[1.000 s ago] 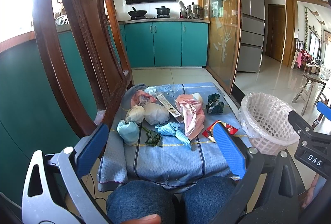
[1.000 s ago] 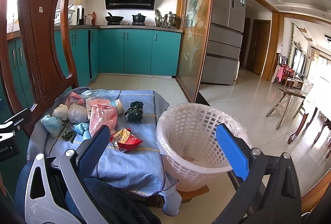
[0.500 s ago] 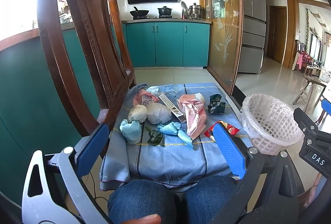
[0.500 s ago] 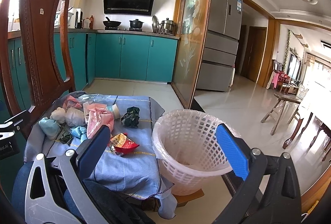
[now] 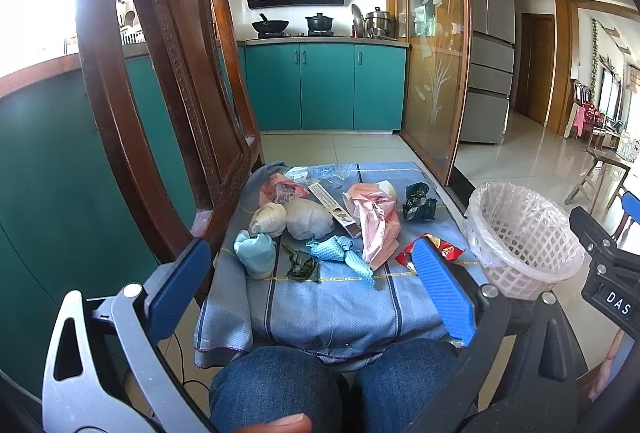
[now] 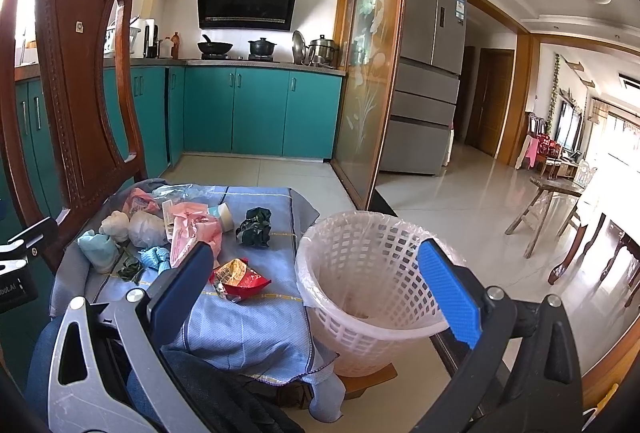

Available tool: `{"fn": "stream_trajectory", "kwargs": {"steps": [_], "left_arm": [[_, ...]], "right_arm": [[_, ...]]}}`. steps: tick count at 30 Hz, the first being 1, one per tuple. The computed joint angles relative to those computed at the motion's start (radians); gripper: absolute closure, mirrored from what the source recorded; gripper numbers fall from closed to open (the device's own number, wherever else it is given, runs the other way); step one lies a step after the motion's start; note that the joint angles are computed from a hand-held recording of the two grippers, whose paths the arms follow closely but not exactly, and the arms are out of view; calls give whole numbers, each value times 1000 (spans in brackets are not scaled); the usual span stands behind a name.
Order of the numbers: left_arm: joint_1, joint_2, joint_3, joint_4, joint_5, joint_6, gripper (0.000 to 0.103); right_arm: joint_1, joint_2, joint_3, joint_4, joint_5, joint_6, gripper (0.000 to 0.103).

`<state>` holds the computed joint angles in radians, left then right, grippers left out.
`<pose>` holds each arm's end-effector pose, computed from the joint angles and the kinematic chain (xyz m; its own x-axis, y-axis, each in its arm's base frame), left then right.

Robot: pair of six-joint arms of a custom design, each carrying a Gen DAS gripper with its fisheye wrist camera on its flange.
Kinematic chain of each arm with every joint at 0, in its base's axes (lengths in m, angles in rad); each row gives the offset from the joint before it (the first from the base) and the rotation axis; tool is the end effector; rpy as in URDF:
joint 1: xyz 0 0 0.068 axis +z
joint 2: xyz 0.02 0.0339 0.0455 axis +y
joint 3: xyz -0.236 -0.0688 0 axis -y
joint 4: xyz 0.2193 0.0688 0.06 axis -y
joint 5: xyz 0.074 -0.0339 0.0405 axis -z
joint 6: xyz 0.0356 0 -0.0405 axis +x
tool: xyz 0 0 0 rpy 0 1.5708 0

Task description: Collect trash

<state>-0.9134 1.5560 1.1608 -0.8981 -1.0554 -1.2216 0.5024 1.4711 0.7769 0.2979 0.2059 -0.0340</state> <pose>0.1877 -0.1925 0.2324 -0.4308 -0.1998 -0.8800 -0.4686 0.8830 0.0289 0.2698 0.1399 0.2121 -0.3277 -0.2180 -0.9193 -0.3174 0.9419 -0.1102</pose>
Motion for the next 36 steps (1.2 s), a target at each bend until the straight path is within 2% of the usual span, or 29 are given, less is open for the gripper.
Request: {"fn": "stream_trajectory", "kwargs": {"steps": [32,34,36], "left_arm": [[14,19,0,57,32,67,2],[22,27,-1,53,33,62,2],[52,66,29,-19,54,10,2]], "right_arm": [[-19,25,1,11,-21,1,3],[-12,49,22,-13,19,5,3],[14,120,85,-83,163,26,3]]}}
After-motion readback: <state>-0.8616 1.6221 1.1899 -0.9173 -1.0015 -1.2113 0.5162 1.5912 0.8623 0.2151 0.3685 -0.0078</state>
